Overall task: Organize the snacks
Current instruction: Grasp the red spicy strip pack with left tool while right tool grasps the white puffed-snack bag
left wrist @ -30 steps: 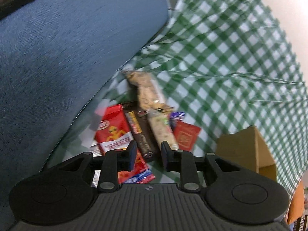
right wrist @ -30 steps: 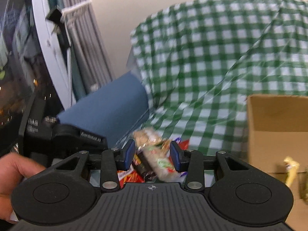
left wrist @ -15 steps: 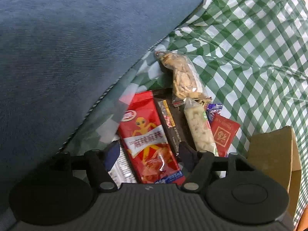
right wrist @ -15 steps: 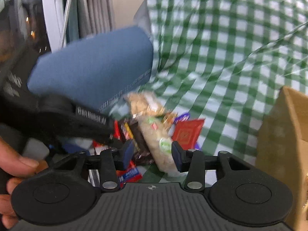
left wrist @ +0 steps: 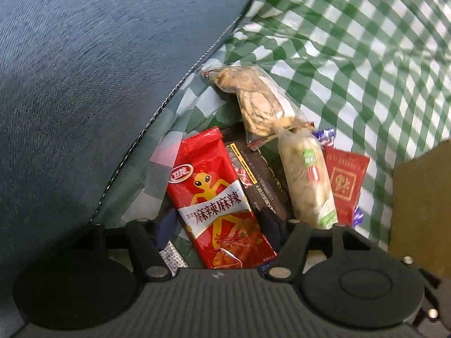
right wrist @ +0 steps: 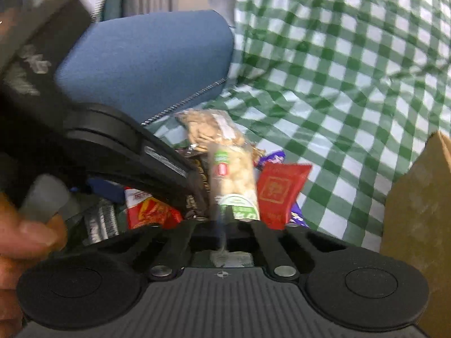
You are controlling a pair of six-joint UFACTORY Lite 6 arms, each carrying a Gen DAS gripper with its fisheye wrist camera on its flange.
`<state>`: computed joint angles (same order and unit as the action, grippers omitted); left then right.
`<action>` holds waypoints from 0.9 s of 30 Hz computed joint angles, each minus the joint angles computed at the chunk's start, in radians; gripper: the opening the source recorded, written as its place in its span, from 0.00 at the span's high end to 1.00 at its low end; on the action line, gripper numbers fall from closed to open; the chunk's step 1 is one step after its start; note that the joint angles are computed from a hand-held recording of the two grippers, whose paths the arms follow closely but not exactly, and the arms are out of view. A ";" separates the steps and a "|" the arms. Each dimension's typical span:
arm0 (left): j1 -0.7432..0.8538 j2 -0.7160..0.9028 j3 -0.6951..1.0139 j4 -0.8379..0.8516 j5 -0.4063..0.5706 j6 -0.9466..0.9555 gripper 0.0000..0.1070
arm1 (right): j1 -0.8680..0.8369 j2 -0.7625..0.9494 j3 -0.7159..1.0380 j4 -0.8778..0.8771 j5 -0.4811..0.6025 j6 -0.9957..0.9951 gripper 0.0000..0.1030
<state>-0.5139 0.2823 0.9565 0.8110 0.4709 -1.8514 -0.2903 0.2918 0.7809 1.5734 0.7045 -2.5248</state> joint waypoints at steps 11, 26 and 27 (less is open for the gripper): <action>-0.093 -0.100 -0.062 0.119 0.016 -0.020 0.55 | -0.177 -0.258 -0.204 -0.130 0.023 -0.100 1.00; -0.055 -0.218 -0.176 0.074 -0.065 0.023 0.55 | -0.266 -0.234 -0.159 -0.176 0.126 0.162 0.62; -0.045 -0.219 -0.179 0.062 -0.070 0.032 0.55 | -0.235 -0.211 -0.151 -0.141 0.097 0.167 0.61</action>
<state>-0.5590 0.0637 0.7779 0.8729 0.4013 -1.8189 -0.5250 0.0810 0.6302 1.4325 0.8012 -2.3577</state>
